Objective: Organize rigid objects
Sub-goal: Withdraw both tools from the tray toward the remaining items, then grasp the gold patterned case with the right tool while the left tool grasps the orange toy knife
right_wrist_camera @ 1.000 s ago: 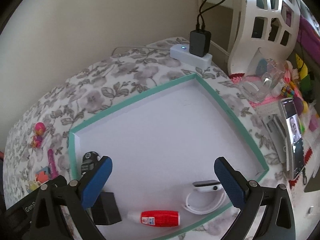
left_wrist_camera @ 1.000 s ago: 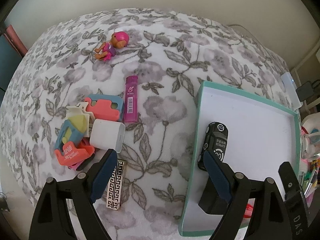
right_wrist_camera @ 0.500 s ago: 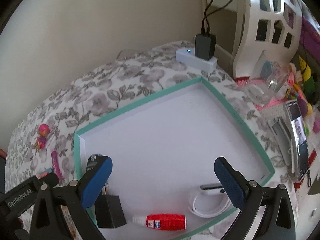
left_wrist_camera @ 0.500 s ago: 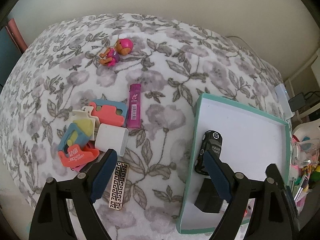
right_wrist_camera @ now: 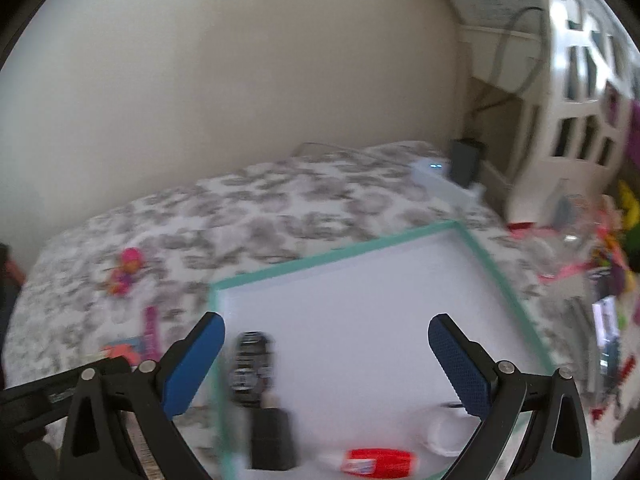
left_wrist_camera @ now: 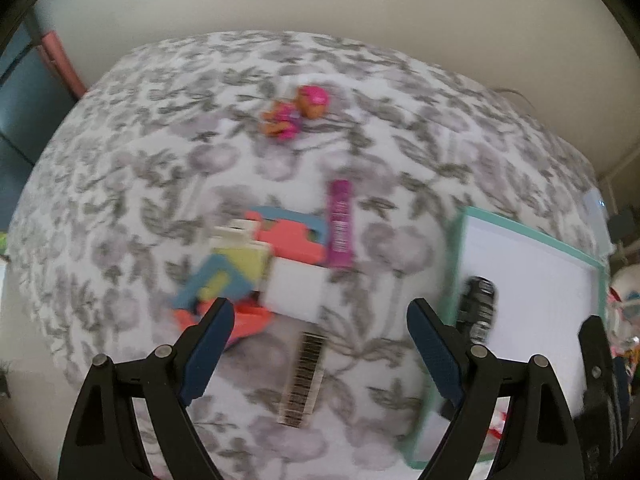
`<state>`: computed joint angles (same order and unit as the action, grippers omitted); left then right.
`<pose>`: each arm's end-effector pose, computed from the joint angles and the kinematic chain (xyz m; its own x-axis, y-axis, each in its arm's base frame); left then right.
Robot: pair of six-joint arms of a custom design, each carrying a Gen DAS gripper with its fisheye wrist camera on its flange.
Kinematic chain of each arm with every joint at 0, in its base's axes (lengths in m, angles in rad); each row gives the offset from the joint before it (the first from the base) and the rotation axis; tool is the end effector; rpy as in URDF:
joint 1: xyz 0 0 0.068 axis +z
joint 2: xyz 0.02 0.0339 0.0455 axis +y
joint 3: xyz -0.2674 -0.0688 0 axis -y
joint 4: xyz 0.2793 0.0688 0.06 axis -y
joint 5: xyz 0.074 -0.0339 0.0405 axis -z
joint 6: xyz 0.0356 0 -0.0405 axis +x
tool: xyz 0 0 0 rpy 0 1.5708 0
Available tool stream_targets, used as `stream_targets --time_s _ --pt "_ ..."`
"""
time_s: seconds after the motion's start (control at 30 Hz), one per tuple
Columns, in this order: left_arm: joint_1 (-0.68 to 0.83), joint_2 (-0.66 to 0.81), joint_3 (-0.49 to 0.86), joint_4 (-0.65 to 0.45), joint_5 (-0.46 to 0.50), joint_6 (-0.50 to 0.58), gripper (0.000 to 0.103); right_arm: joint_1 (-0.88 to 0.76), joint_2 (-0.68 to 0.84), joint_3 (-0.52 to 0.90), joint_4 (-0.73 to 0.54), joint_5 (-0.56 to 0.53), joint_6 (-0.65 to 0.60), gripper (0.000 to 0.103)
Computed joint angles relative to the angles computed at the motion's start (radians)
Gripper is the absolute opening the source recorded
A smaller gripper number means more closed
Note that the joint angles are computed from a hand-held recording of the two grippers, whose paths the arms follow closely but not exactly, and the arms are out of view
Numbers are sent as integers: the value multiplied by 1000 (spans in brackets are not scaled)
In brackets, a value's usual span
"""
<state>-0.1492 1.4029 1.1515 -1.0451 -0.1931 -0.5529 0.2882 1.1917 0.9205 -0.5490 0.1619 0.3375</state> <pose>0.2881 -0.0364 0.2609 -0.8597 -0.3920 -0.3275 -0.4195 0.9076 0.0150 0.2707 0.0743 0.2651 -0.7196 0.1275 -0.6826 0.0669 0.9912 0.1146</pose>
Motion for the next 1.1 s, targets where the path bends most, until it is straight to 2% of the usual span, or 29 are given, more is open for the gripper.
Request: stream_targets --time_s 0.17,0.4,0.67,0.87,1.1 --pt "84 -25 -12 -21 -29 16 89 88 29 16 10 -43 -12 103" --pt "223 -68 -54 -24 21 57 89 184 99 57 -32 -105 -11 103" --pt "304 -131 -126 -2 9 178 89 240 165 85 -67 -190 -4 103" --pt "387 -141 -185 29 65 242 89 312 226 111 -94 -183 -18 102" --pt "415 -134 -204 44 115 260 89 366 314 138 -132 -176 -36 99"
